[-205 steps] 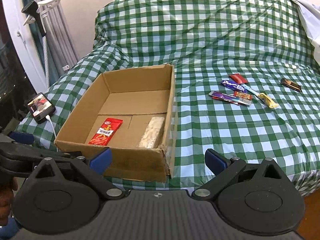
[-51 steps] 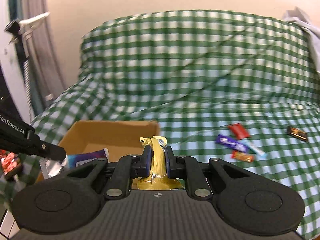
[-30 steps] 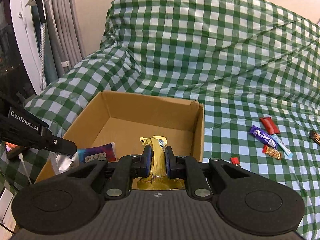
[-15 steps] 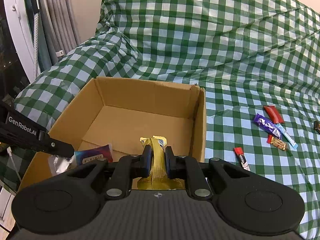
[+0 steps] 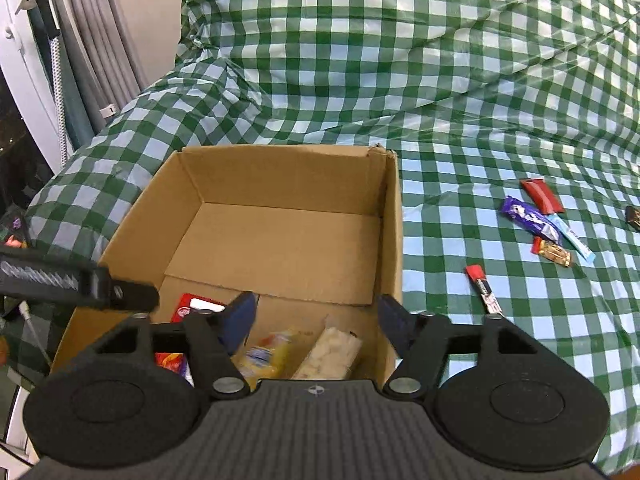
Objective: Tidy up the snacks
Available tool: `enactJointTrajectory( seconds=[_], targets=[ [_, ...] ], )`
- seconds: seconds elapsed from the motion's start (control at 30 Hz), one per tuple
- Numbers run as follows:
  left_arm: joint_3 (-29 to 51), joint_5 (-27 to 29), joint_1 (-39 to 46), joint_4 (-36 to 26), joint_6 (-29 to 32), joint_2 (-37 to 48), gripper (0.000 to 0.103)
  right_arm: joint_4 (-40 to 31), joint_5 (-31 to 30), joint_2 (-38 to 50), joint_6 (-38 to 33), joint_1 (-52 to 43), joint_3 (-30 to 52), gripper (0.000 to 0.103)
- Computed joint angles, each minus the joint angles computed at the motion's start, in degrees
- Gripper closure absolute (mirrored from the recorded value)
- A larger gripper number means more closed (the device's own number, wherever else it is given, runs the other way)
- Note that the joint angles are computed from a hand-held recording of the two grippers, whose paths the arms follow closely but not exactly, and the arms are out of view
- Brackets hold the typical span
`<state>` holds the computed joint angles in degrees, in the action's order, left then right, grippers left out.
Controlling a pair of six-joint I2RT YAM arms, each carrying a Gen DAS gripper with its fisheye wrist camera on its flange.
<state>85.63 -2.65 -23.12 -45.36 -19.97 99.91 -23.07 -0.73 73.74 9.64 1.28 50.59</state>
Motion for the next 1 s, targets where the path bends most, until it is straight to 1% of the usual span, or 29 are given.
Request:
enactJointTrajectory(
  seconds=[0.03, 0.1, 0.2, 0.33, 0.43, 0.53, 0.6, 0.67, 0.83, 1.0],
  targets=[
    [-1.2, -0.6, -0.2, -0.3, 0.3, -1.2, 0.007, -1.3, 0.0, -1.4, 0.3, 0.0, -0.4, 0.02],
    [-4.0, -1.6, -0.6, -0.6, 0.3, -3.9, 0.007, -4.2, -0.5, -4.9, 0.9, 0.4, -1.4, 0.019],
    [-9.3, -3.8, -1.9, -1.3, 0.0, -9.0, 0.007, -8.4, -0.7, -10.2, 2.0, 1.7, -3.0, 0.012],
    [-15.9, -7.2, -4.6, -2.2, -1.8, -16.4, 0.007, -12.9, 1.9, -17.9, 4.3, 5.9, -5.5, 0.008],
    [-19.5, -9.9, -6.3, -3.4, -3.5, -21.9, 0.007, -16.2, 4.8, -22.8, 7.0, 9.8, -6.7, 0.007],
    [-22.1, -13.1, -8.5, -4.4, -5.8, -26.7, 0.007, -19.4, 8.7, -27.8, 10.4, 14.8, -7.8, 0.007],
    [-22.8, -14.3, -9.6, -5.5, -6.6, -28.8, 0.0, -21.5, 12.7, -31.3, 13.2, 19.5, -8.6, 0.005],
    [-24.1, -16.1, -11.2, -6.2, -7.5, -31.4, 0.0, -23.4, 16.6, -34.0, 16.0, 23.9, -9.1, 0.004],
    [-25.7, -20.3, -15.9, -8.6, -10.2, -36.1, 0.0, -28.4, 23.0, -38.6, 21.1, 32.0, -9.2, 0.004],
    [-25.8, -23.7, -21.2, -11.3, -14.1, -38.1, 0.0, -33.0, 30.2, -42.1, 26.5, 39.5, -8.6, 0.003]
  ],
)
